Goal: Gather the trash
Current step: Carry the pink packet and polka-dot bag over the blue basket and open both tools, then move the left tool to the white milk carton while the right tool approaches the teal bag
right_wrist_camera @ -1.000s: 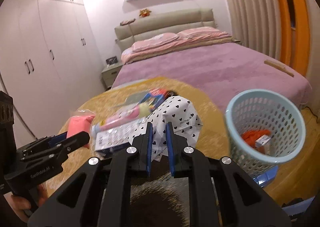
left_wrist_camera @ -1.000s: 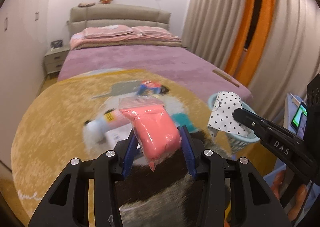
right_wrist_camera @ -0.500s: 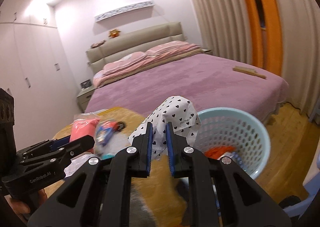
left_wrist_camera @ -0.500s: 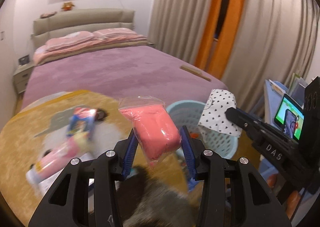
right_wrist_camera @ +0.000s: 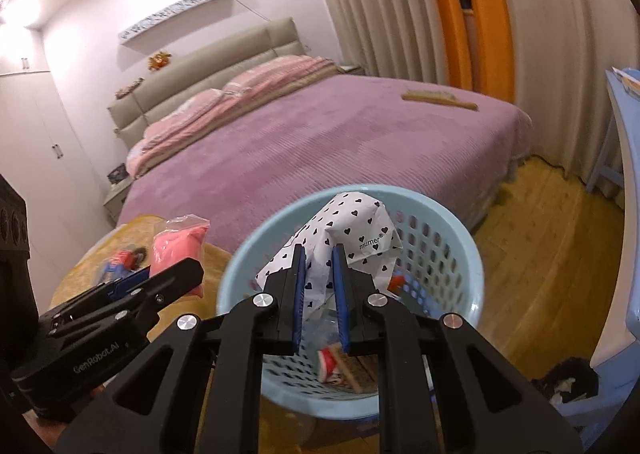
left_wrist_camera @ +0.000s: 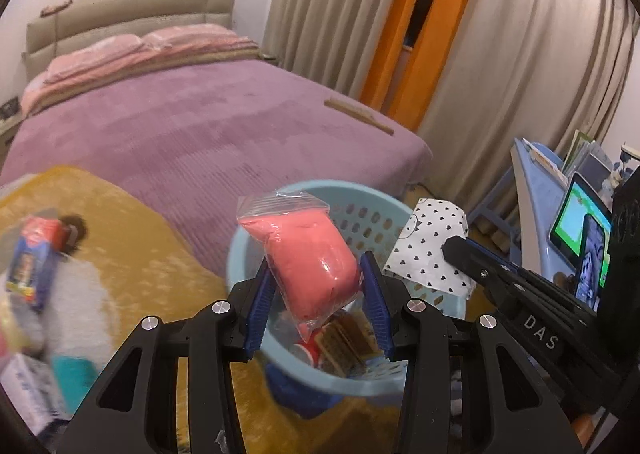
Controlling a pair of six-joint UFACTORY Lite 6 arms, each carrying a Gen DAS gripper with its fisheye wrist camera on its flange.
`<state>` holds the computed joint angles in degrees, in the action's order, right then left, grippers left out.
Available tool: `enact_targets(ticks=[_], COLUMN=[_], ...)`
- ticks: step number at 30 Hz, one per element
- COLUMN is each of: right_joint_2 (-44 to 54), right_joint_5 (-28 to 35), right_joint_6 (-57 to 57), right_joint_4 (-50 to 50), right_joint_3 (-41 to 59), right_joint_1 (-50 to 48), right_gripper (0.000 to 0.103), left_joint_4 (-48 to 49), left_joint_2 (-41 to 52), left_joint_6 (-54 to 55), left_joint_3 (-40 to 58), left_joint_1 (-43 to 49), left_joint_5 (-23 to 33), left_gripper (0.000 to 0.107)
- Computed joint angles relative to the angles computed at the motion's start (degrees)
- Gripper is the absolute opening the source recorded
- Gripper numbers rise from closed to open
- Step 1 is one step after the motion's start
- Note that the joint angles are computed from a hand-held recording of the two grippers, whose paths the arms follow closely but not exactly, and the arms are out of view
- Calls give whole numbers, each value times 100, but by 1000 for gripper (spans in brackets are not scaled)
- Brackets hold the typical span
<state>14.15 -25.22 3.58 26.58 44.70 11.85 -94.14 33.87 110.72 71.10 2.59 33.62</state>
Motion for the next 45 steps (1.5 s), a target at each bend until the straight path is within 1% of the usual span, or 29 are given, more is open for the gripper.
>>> enact_targets(ticks=[2, 4, 5, 6, 7, 8, 9, 12, 14, 15, 19, 22, 24, 27, 31, 35, 38, 42, 45], right_joint_2=[211, 383, 476, 539, 610, 612, 567, 424, 237, 133, -362, -644, -791, -887, -757, -402, -10, 679, 1217], right_joint_5=[66, 121, 153, 198, 239, 176, 72, 58, 54, 67, 128, 156, 180, 182, 197, 198, 222, 256, 355], right_joint_6=[339, 967, 1247, 1413, 1669, 1853, 1852, 1774, 2052, 2048, 1213, 920, 542, -60, -806, -1242, -1588, -2347, -2855], right_joint_4=[-357, -997, -1301, -1476, -1726, -1888, -1830, -1790, -2061, -2045, -1179, -813, -359, 293, 1042, 1523, 1877, 2537, 2953], right_joint_3=[105, 158, 220, 276, 323, 285, 204, 111, -15, -69, -239, -306, -298, -214, 68, 450, 846, 1568, 2137], right_joint_1=[-181, -382, -474, -541, -612, -657, -649, -615, -595, -544, -119, 193, 484, 920, 1468, 1957, 2314, 2719, 2905], right_gripper=[12, 14, 16, 27, 49, 62, 70, 70, 70, 70, 70, 70, 70, 70, 70, 70, 70, 70, 70], left_joint_4=[65, 67, 58, -27, -84, -80, -61, 22, 76, 130, 244, 366, 437, 595, 856, 1109, 1266, 1626, 1741], left_joint_2=[138, 154, 131, 34, -34, -125, -175, -438, -611, -728, -1189, -1541, -1789, -2074, -2200, -2050, -1774, -1072, -705], left_joint_6=[-87, -102, -72, 10, 99, 144, 134, 90, 69, 30, 5, -8, 11, 5, -43, -98, -168, -500, -580], left_joint_3=[107, 86, 51, -43, -110, -191, -225, -418, -552, -631, -956, -1193, -1364, -1541, -1581, -1375, -1096, -351, -54], left_joint_1=[-31, -10, 35, 28, 51, 117, 159, 372, 532, 640, 1017, 1350, 1637, 2121, 2805, 3542, 4052, 4670, 4892], left_joint_5=[6, 80, 158, 148, 156, 211, 252, 429, 572, 662, 980, 1207, 1396, 1660, 1963, 2194, 2284, 2464, 2394], left_gripper=[43, 50, 57, 62, 64, 68, 72, 74, 74, 74, 74, 74, 74, 74, 74, 74, 74, 74, 74])
